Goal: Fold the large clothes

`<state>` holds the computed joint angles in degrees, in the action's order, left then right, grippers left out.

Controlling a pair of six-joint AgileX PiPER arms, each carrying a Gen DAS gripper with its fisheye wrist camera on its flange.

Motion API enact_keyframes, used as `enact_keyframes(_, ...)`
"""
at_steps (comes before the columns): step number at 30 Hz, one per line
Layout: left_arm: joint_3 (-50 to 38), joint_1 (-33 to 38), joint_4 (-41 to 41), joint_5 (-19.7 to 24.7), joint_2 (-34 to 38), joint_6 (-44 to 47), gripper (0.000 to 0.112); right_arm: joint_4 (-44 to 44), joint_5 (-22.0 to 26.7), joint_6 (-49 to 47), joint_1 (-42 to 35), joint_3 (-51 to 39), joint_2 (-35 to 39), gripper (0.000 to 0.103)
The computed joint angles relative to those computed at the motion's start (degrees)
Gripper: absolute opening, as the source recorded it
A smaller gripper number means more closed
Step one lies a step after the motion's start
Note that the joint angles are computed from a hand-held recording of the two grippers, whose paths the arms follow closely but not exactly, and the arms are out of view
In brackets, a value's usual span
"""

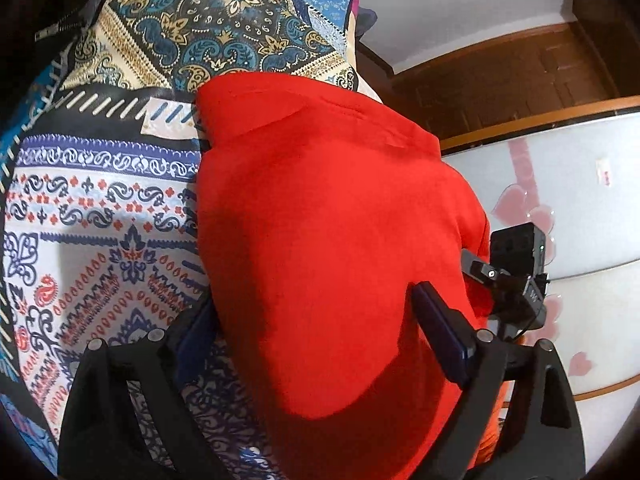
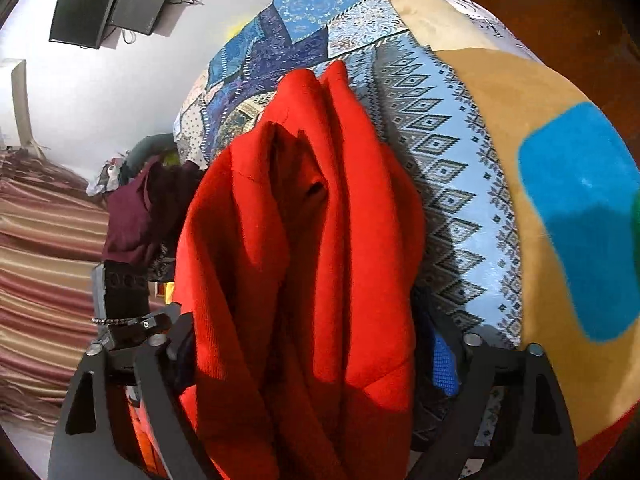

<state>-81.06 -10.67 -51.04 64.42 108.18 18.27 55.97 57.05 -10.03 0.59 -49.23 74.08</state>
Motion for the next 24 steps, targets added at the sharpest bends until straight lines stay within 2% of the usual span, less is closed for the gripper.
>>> enact_keyframes(1,0.6,0.2,-0.4,-0.1,-0.3,0.6,0.089,0.3,0.0,0.2,0.0,0.4,-0.6,0.076)
enact_keyframes(3,1.6,0.2,-0.5,-0.4,-1.5,1.3,0.083,1.6,0.8,-0.6,-0.5,0.6,-0.9,0.059)
enact_keyframes(6,2.8,-0.1,0.7,-1.6,-4.4,0.6,0.071,1.8,2.0,0.0,-1.0,0.9,-2.3,0.044)
enact_keyframes(9,4.8,-1.0,3.7,-3.9,-8.6,-1.0,0.060,0.4,2.1,2.9,0.5,-0.3,-3.5,0.033)
enact_keyframes(11,5.3,-1.3,5.2,-4.5,-10.9,-2.0,0.048,-1.0,1.3,5.1,2.2,-1.5,-4.8,0.030)
enact_keyframes(14,5.8,0.2,5.4,-2.7,-15.0,-1.9,0.040,-2.8,0.5,8.3,4.9,-4.4,-6.3,0.027)
enact_keyframes(19,2.6,2.5,9.2,0.3,-21.6,-3.3,0.037,-7.5,-1.6,14.5,11.9,-13.3,-4.5,0.026)
enact_keyframes(24,-5.9,8.0,10.8,4.4,-24.2,-4.8,0.037,-12.5,-3.8,20.1,19.0,-28.1,2.6,0.026)
